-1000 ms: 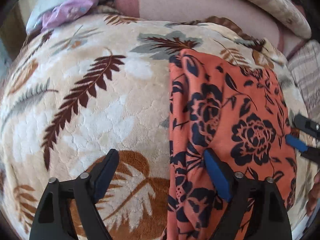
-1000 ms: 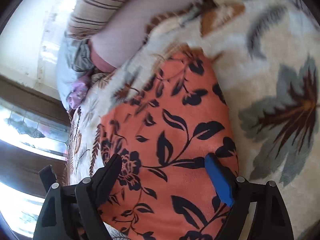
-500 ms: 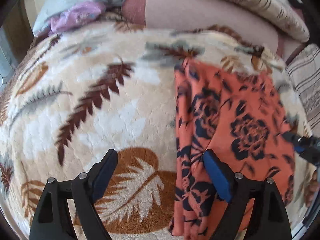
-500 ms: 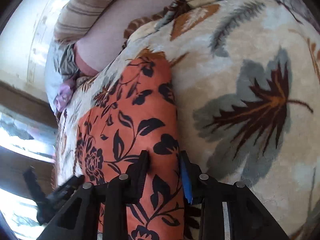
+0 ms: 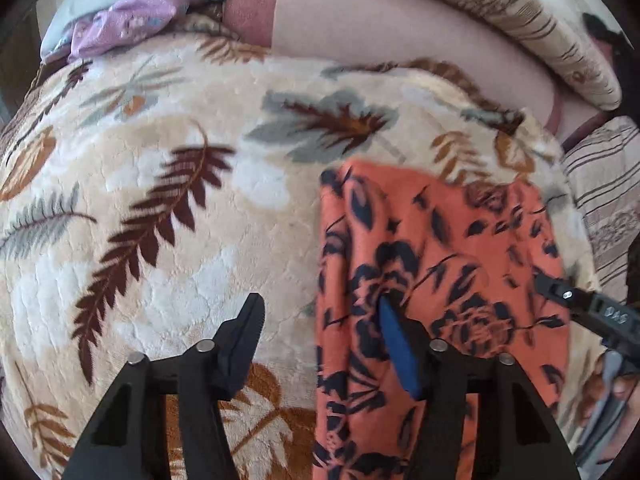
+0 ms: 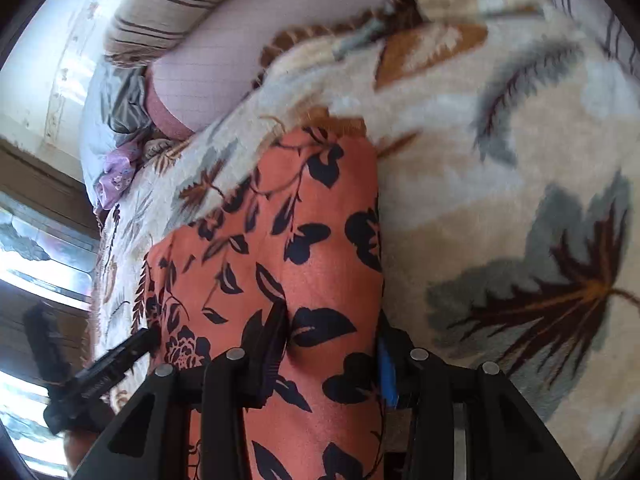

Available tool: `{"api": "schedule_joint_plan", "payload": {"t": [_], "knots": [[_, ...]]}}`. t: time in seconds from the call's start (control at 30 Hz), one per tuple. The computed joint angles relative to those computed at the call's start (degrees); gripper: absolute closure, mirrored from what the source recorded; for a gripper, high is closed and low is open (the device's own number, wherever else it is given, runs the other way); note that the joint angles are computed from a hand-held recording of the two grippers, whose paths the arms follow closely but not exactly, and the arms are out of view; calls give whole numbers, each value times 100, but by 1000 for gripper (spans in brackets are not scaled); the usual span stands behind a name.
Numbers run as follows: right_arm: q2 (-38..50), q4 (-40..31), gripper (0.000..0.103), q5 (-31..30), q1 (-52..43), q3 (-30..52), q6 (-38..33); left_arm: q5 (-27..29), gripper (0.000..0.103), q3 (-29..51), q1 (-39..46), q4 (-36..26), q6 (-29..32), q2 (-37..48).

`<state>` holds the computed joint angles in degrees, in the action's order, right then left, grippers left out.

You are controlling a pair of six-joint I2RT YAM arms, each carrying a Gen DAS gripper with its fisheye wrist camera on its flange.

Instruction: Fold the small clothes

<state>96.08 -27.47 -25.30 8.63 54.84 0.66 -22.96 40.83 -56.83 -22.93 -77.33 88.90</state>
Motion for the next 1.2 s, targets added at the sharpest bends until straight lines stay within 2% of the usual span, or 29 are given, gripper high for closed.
{"api": "schedule_joint_plan", "payload": {"t": [0.03, 0.07, 0.1, 0.17, 0.2, 0.23, 0.27, 0.3, 0.37, 0.43, 0.5, 0.57, 0.63, 0.7, 0.73, 0.77, 0.8, 0.83, 0.9, 0.93, 1.0, 1.03, 1.1, 1.17, 1.2], "knots": [[-87, 78, 53, -93, -35, -73, 35, -148, 41, -5, -9, 15, 63, -155], [-77, 67, 36, -217, -96, -85, 94, -211, 37, 31, 64, 51, 202, -216], [-32, -42, 31, -350, -206, -70, 118, -207, 32, 103, 209, 104, 432, -148], [-158, -95, 31, -459, -313, -187, 147, 136, 33, 317, 723, 257, 1018, 369], [-388, -102, 31, -456, -336, -329, 103, 771, 58, 257, 1165, 646, 1249, 694], [-673, -99, 31, -410, -296, -480, 149, 1557, 68, -71, 1637, 1435, 1333, 849], [-1110, -79, 31, -459, -348, -770, 131, 1773, 68, -305, 1886, 1810, 1215, 780], [-1362, -45, 31, -439, -291, -994, 112, 1794, 68, -373, 1948, 1809, 1158, 629], [-2068, -459, 31, -380, -308, -1364, -360, 1482, 67, -477, 1787, 1630, 1132, 217], [-2444, -776, 31, -490, -418, -1547, -647, 1087, 58, -619, 1414, 1266, 855, -204], [-2685, -1010, 31, -731, -618, -1717, -787, 964, 58, -978, 994, 1194, 615, -792], [-2976, -1019, 29, -854, -767, -1962, -751, 586, 53, -1168, 275, 849, 195, -1283], [-3245, -1127, 29, -960, -937, -2206, -745, 101, 36, -1176, -608, 477, -395, -1485], [-3423, -1241, 28, -1065, -1099, -2416, -692, -210, 36, -1093, -1294, 350, -837, -1330], [-3471, -1323, 28, -1071, -1162, -2454, -681, -279, 48, -1063, -1536, 375, -960, -1147], [-3564, -1415, 28, -1082, -1221, -2489, -695, -239, 68, -924, -1721, 308, -1216, -839], [-3678, -1526, 28, -1127, -1294, -2518, -739, 101, 93, -1001, -1723, 562, -1294, -594], [-3714, -1607, 28, -1152, -1329, -2500, -773, 52, 89, -1158, -1797, 810, -1595, -446], [-3909, -1890, 28, -1101, -1384, -2485, -834, -96, 82, -1832, -1940, 1538, -2353, -800], [-4005, -2151, 28, -1225, -1592, -2447, -1052, -173, 76, -1937, -2029, 1491, -2546, -1050], [-4135, -2578, 26, -1405, -1937, -2380, -1444, -279, 68, -1723, -2239, 764, -2713, -1297], [-4165, -2724, 23, -1436, -2069, -2361, -1582, -399, 65, -1589, -2411, 396, -2846, -1375], [-4089, -2989, 22, -1582, -2365, -2278, -1803, -614, 65, -1376, -2746, -125, -3172, -1511], [-3832, -3088, 20, -1959, -2595, -2191, -1907, -815, 56, -1126, -3010, -494, -3440, -1465], [-3537, -2973, 17, -2195, -2618, -2168, -1832, -901, 47, -991, -3112, -648, -3502, -1387]]}}
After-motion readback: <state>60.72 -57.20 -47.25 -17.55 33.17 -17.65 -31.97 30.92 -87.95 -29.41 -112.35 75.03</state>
